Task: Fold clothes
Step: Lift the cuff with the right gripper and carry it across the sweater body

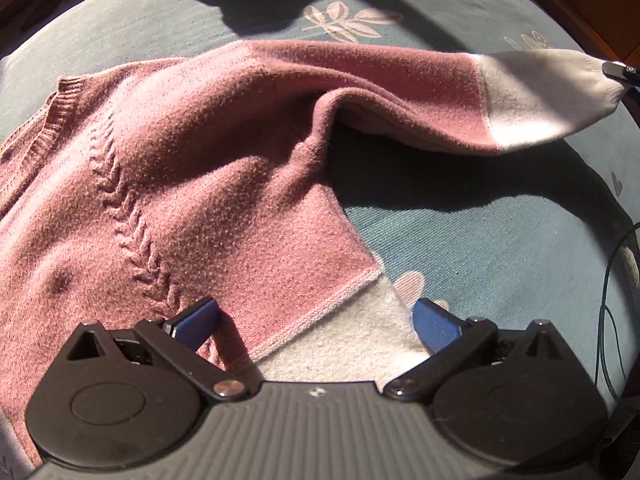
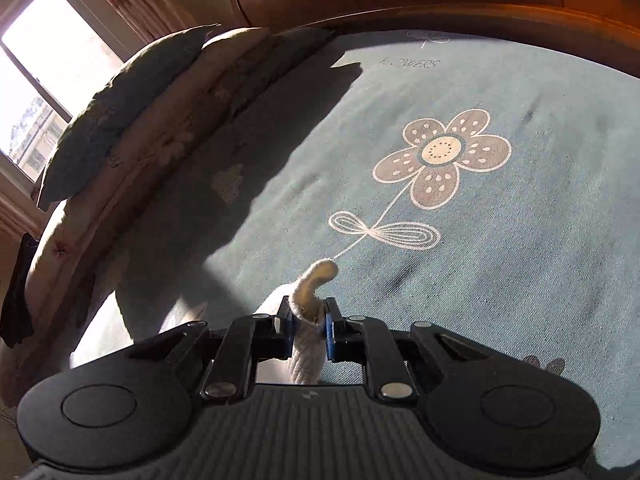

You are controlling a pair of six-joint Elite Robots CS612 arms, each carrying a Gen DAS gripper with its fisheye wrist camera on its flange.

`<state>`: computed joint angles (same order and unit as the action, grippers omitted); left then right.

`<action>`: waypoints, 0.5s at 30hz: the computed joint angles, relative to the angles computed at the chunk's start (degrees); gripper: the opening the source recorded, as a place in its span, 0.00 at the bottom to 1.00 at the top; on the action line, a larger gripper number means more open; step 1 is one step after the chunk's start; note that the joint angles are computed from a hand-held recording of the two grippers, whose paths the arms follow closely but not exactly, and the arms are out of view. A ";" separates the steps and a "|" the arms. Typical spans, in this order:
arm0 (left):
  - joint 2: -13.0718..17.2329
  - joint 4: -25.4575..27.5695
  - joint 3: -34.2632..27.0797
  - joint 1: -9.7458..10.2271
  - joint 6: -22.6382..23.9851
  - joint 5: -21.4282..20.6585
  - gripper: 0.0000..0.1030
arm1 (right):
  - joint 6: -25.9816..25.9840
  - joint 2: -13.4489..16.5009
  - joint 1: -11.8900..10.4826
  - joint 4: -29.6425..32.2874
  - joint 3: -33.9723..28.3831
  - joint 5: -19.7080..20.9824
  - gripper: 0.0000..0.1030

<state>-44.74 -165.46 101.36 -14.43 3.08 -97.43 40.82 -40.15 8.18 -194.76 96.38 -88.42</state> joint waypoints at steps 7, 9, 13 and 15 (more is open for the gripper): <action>-0.71 -6.59 1.68 -0.84 6.30 0.37 0.99 | -11.05 1.05 -0.83 1.58 -5.11 -1.70 0.16; -0.64 -7.51 1.63 -0.81 6.03 -0.18 0.99 | -13.25 1.95 -0.73 2.89 -6.92 -2.52 0.16; -0.54 -8.96 1.70 -0.78 5.16 -0.51 0.99 | -16.12 3.87 -0.70 6.76 -10.12 -4.91 0.16; -0.53 -9.27 1.68 -0.70 4.93 -0.72 0.99 | -16.19 4.84 -0.78 9.79 -11.69 -6.12 0.16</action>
